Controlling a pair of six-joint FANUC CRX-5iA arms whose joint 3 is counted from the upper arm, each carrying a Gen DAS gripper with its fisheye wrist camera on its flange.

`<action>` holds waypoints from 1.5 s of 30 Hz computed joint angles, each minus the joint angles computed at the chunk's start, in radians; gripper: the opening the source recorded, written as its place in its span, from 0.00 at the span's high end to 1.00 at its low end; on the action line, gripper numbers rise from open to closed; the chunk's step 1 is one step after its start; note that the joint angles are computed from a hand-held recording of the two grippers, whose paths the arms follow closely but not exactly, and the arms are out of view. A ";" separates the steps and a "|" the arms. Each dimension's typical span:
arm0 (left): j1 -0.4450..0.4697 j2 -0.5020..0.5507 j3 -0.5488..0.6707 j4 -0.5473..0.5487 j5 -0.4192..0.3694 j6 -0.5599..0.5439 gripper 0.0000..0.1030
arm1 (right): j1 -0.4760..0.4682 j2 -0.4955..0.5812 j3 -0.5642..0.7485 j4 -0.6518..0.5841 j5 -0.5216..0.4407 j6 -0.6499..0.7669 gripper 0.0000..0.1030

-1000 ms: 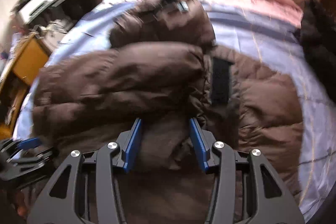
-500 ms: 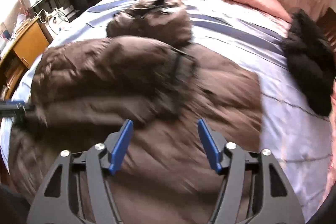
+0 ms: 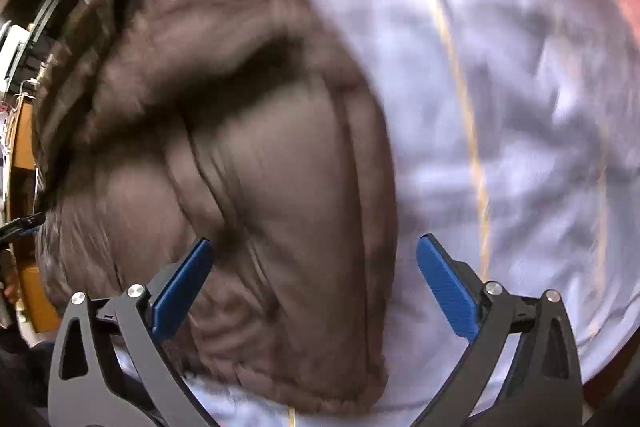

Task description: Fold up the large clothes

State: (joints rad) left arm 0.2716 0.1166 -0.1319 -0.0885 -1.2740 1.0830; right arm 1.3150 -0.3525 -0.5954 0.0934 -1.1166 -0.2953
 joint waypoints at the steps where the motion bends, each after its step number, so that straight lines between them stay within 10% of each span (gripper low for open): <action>1: -0.025 0.003 -0.007 -0.060 0.009 -0.004 0.20 | -0.003 0.002 -0.010 -0.029 0.033 0.009 0.03; 2: -0.040 0.002 -0.017 -0.091 0.022 -0.010 0.16 | 0.006 -0.015 -0.043 -0.036 0.101 -0.014 0.11; 3: -0.061 -0.003 -0.032 -0.136 0.051 -0.017 0.15 | 0.027 -0.047 -0.088 -0.026 0.198 -0.089 0.49; 4: -0.076 -0.005 -0.036 -0.169 0.065 -0.009 0.15 | 0.032 -0.059 -0.105 -0.019 0.244 -0.112 0.67; 7: -0.090 0.001 -0.021 -0.213 0.051 0.020 0.15 | 0.050 0.010 -0.001 -0.037 0.164 0.001 0.86; 14: -0.045 -0.021 -0.066 -0.265 0.057 -0.039 0.08 | 0.108 -0.016 -0.022 -0.170 0.220 -0.016 0.84; 19: -0.018 -0.078 -0.056 -0.262 0.103 -0.045 0.09 | 0.119 -0.025 0.016 -0.038 -0.011 -0.176 0.21; 24: 0.081 -0.215 -0.133 0.079 0.276 -0.212 0.09 | 0.161 0.017 0.085 0.277 -0.293 -0.323 0.45; 30: -0.032 -0.233 -0.199 0.364 0.451 -0.244 0.13 | -0.056 0.235 0.199 0.544 -0.028 0.014 0.58; 36: -0.186 -0.075 -0.089 0.277 0.445 -0.015 0.13 | -0.237 0.441 0.312 0.647 0.269 0.126 0.58; 45: -0.251 0.148 0.073 0.073 0.230 0.193 0.06 | -0.296 0.760 0.543 0.509 0.169 0.368 0.59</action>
State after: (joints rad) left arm 0.0210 0.2642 -0.0588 -0.0156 -1.0440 1.2757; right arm 1.0185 0.4075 -0.0528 0.6024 -0.9478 0.0726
